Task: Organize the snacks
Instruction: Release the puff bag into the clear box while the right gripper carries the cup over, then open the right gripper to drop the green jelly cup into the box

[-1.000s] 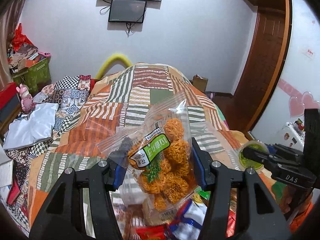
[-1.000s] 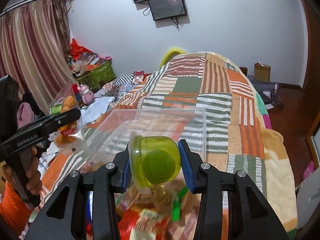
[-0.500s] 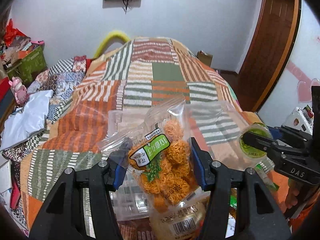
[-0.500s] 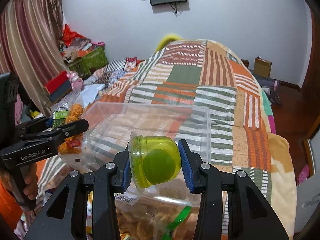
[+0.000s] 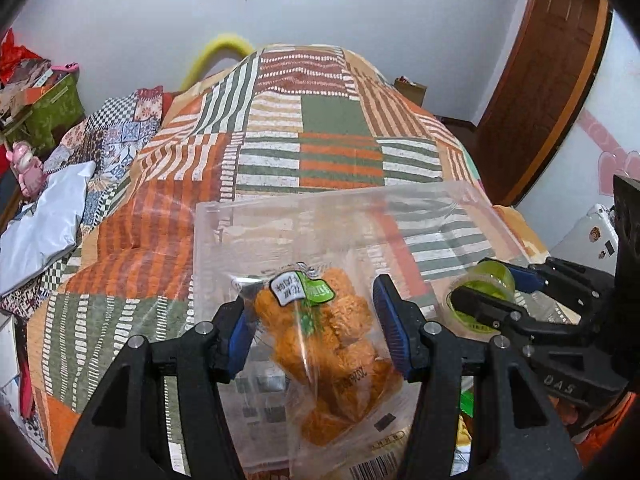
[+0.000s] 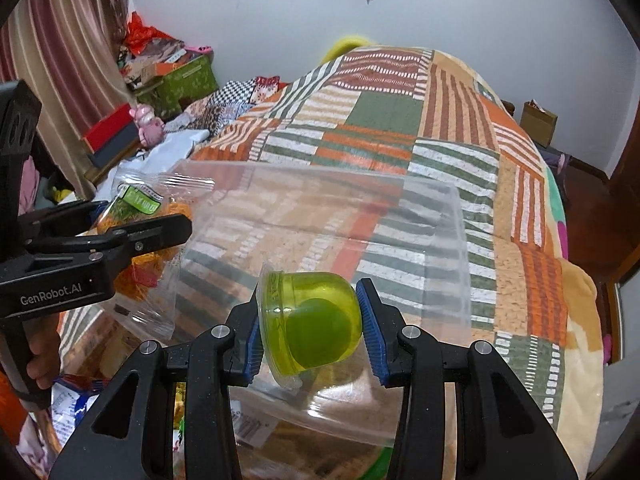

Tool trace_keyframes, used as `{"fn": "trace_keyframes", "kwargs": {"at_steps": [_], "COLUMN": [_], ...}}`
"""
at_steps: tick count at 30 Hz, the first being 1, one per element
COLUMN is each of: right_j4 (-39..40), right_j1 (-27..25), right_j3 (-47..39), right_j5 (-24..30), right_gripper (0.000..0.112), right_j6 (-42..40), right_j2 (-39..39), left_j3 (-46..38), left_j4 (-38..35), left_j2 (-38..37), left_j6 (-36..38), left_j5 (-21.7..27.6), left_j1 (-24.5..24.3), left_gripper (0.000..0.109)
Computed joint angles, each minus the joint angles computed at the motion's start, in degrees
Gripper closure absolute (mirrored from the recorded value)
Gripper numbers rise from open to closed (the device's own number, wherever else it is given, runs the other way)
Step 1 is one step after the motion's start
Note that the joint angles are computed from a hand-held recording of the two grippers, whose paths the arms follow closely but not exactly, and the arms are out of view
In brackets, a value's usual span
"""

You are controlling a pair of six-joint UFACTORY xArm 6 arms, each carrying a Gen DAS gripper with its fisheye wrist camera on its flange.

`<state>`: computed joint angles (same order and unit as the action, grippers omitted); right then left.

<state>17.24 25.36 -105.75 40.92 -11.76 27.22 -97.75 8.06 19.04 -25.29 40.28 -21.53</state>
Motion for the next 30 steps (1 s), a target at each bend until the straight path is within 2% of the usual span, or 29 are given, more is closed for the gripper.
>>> {"fn": "trace_keyframes", "kwargs": {"at_steps": [7, 13, 17, 22, 30], "right_j4": [-0.93, -1.08, -2.11, -2.21, -5.02], "right_j1": [0.37, 0.32, 0.46, 0.46, 1.01], "right_j3": [0.89, 1.21, 2.90, 6.21, 14.42], "right_j5": [0.49, 0.75, -0.87, -3.25, -8.89], "right_gripper": [0.073, 0.073, 0.072, 0.071, 0.058], "right_j6": [-0.24, 0.23, 1.19, 1.42, 3.54], "right_j2": [-0.45, -0.86, -2.44, -5.78, -13.28], "left_j3": [-0.57, 2.22, 4.43, 7.84, 14.60], "left_j4": [0.55, 2.53, 3.63, 5.66, 11.49], "left_j2": [1.05, -1.08, -3.31, -7.25, -15.19], "left_j6": [-0.66, -1.79, -3.33, -5.75, -10.60], "left_j5": [0.91, -0.97, -2.50, -4.37, -6.12], "left_j1": [-0.21, -0.60, -0.69, -0.98, -2.49], "left_gripper": [0.052, 0.044, 0.036, 0.033, 0.025]}}
